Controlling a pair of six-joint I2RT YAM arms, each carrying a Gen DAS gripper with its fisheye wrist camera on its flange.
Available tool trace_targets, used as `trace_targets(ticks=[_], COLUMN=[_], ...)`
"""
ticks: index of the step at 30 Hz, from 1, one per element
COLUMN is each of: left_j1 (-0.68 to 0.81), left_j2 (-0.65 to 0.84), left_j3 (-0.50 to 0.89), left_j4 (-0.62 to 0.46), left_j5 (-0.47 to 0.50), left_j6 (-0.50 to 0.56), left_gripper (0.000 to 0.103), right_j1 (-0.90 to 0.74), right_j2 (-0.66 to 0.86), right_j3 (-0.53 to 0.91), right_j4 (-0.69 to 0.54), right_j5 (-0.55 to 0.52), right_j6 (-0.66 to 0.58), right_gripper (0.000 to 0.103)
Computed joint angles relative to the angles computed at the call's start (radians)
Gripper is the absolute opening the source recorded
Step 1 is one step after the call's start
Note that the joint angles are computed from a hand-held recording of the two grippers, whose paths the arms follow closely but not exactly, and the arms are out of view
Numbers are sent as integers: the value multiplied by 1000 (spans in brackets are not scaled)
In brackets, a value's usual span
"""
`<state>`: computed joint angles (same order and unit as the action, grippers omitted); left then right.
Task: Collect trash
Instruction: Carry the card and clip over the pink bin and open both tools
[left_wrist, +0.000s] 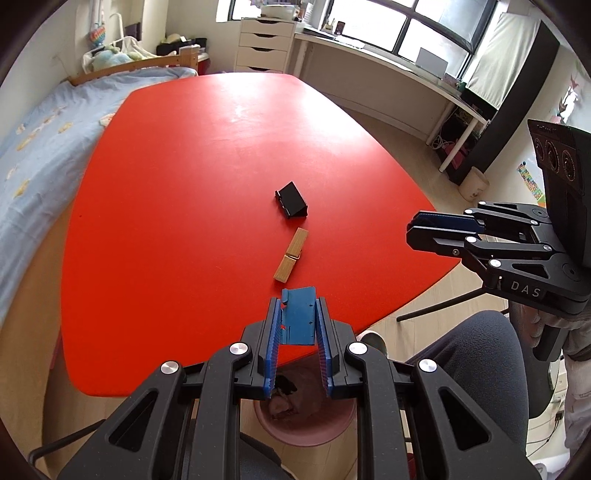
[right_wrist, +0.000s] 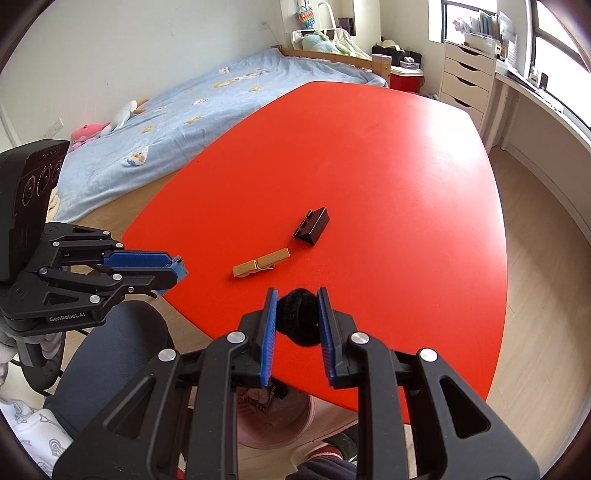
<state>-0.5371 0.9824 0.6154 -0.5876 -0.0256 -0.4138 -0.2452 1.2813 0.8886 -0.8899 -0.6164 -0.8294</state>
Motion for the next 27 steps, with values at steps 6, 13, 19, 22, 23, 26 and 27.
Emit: trace_targets(ticks=[6,13,19,22,23,26,27], left_j1=[-52,-185,-261,-306,-309,-331,-340], left_j2=[-101,-148,-194,-213,-213,-223,-225], left_j3=[8,7,-19,-36,-40,-59,-66], left_j4=[-93,-142,-165,-173,-172,-171,-170], left_j5=[-8,-65,-77,-92,-90,-90,-91], left_j6=[5,-61,-104,-133,-136,-158,-165], left_gripper=[18,18,18,18,18,18,18], right_j1=[-123,-246,-309,-317,-315,-313,-313], right_j2=[-116,-196,-232,-247,-251,-259,-259], right_j3=[-14,-60,-91,-112,-120,-139,-144], right_j4=[-182,-344,-429,-444,-443,-449,-449], right_j5=[-59,-68,-56,-45,-42,-36,-35], right_j6=[-128,-290,-385,-402,-402,-406,-406], right_gripper=[21,21,21,21,21,21,21])
